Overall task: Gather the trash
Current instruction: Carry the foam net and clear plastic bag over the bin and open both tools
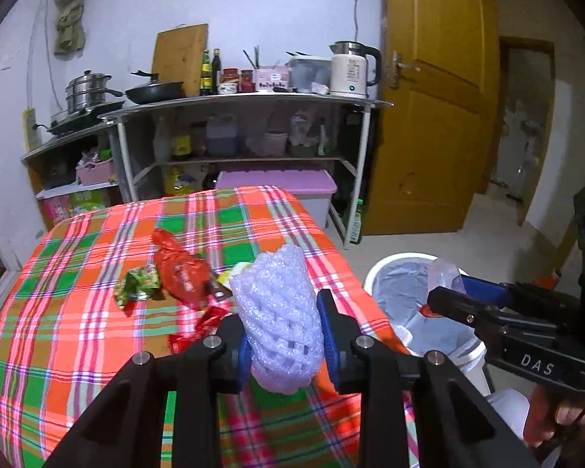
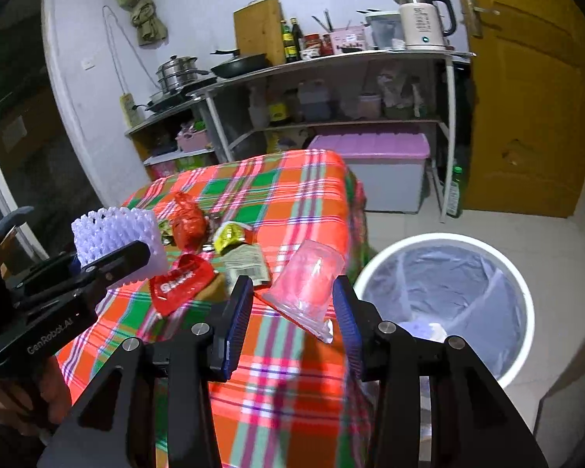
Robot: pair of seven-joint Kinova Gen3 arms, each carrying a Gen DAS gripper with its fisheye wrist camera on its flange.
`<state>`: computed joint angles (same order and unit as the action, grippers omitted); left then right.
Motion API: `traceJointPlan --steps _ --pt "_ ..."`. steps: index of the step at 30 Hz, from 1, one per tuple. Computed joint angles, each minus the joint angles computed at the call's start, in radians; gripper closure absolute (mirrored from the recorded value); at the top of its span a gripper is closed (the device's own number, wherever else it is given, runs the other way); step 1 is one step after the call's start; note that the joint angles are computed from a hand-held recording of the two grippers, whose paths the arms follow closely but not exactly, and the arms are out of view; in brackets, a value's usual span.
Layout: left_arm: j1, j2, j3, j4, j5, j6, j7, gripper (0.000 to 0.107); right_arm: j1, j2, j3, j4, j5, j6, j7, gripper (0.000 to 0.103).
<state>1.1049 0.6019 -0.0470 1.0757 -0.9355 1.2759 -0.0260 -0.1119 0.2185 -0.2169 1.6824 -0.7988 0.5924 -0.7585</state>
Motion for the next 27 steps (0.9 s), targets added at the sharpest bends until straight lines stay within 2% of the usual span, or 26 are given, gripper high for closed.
traceJointPlan --steps 12,21,27 --pt "-0.066 0.092 -0.012 -0.123 0.099 -0.141 -0.157 0.077 0.064 0.049 0.031 -0.019 0.02 0.005 -0.041 0.059" --pt "-0.13 0.163 -0.028 -0.209 0.238 -0.274 -0.303 0.077 0.094 0.111 0.04 -0.055 0.108 0.002 -0.14 0.059" --pt "-0.181 0.219 -0.022 -0.288 0.358 -0.325 -0.419 0.077 0.112 0.151 0.035 -0.084 0.168 0.004 -0.205 0.059"
